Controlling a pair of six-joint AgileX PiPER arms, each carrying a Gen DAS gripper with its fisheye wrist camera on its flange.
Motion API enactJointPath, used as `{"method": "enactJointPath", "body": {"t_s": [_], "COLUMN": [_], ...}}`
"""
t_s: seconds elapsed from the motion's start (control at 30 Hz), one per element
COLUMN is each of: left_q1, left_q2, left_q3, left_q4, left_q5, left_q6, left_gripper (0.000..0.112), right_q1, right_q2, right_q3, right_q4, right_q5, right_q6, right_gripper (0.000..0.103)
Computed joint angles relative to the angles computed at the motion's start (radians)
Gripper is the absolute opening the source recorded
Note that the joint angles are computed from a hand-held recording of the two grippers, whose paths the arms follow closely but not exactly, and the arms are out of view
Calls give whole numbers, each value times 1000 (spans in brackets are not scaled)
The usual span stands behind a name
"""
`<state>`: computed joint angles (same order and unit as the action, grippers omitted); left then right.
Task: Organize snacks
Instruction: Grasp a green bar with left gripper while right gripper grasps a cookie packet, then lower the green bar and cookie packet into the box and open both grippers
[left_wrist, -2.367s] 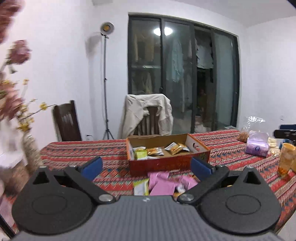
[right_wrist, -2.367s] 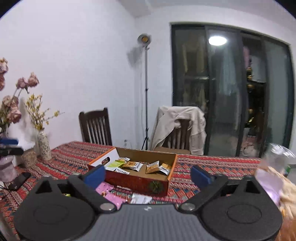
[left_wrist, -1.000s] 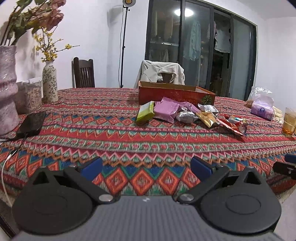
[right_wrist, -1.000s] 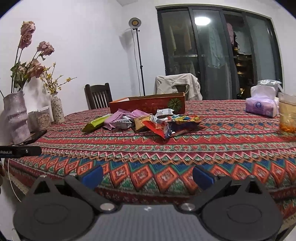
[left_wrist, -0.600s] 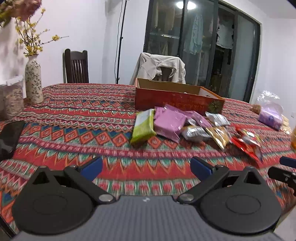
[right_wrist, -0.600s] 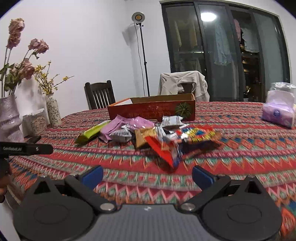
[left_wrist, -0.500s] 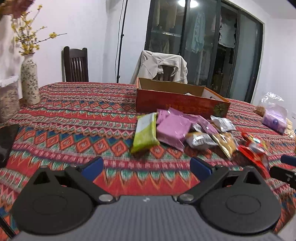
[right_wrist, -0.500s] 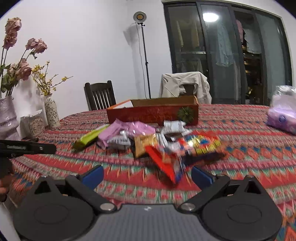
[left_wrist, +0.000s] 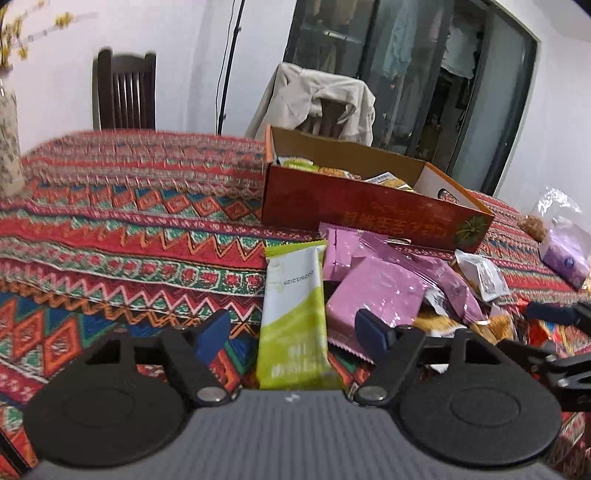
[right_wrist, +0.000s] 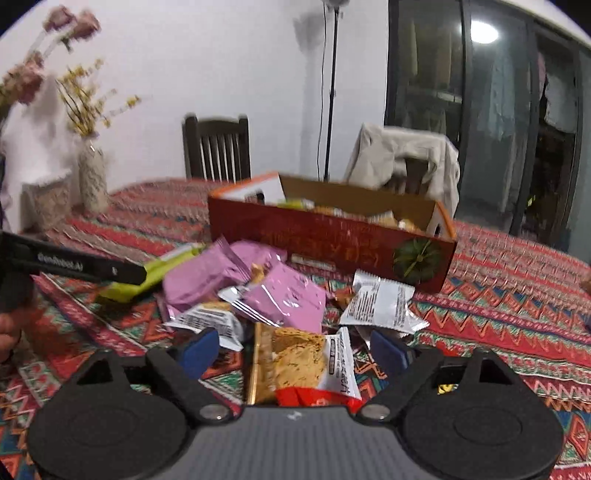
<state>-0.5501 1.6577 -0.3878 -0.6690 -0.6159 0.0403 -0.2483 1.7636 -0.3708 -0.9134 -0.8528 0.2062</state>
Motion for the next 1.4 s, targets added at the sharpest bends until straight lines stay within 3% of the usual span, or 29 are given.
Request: {"method": "enactJointPath", "body": {"t_s": [0.07, 0.13, 0.2, 0.33, 0.47, 0.7, 0.83, 0.97, 1.03, 1.1, 1.27, 1.33, 1.4], "left_q1": [45, 75, 60, 16, -105, -425, -502, -495, -423, -294, -5, 74, 131], "left_q2": [18, 36, 42, 4, -100, -287, -309, -342, -370, -384, -221, -119, 0], "left_q3": [-19, -35, -24, 2, 69, 124, 108, 77, 46, -9, -293, -446, -619], "left_q4": [90, 159, 141, 41, -156, -639, -757, -766, -708, -580, -398, -445, -589], "left_q5": [35, 70, 39, 34, -6, -134, -183, -185, -127, -16, 265, 350, 413], "left_q6": [-62, -111, -101, -56, 34, 322, 399, 468, 514, 522, 538, 625, 822], "left_gripper": [64, 41, 40, 38, 38, 38, 38, 38, 38, 38, 39, 39, 39], "right_q1": [40, 67, 59, 60, 3, -138, -194, -260, -293, -296, -209, -137, -70], "right_q2": [24, 55, 70, 65, 23, -91, -121, -145, -160, -180, -177, -121, -45], "right_q3": [-47, -79, -99, -77, -34, 59, 85, 81, 52, 4, -224, -379, -535], "right_q4": [14, 24, -30, 2, -62, -250, -329, -413, -475, -516, -524, -550, -604], "right_q5": [62, 100, 110, 111, 50, -83, -118, -154, -176, -182, -139, -77, -17], "right_q6": [38, 52, 102, 42, 74, 143, 173, 233, 298, 370, 524, 643, 783], "right_gripper": [83, 74, 62, 51, 51, 51, 51, 51, 51, 51, 51, 51, 51]}}
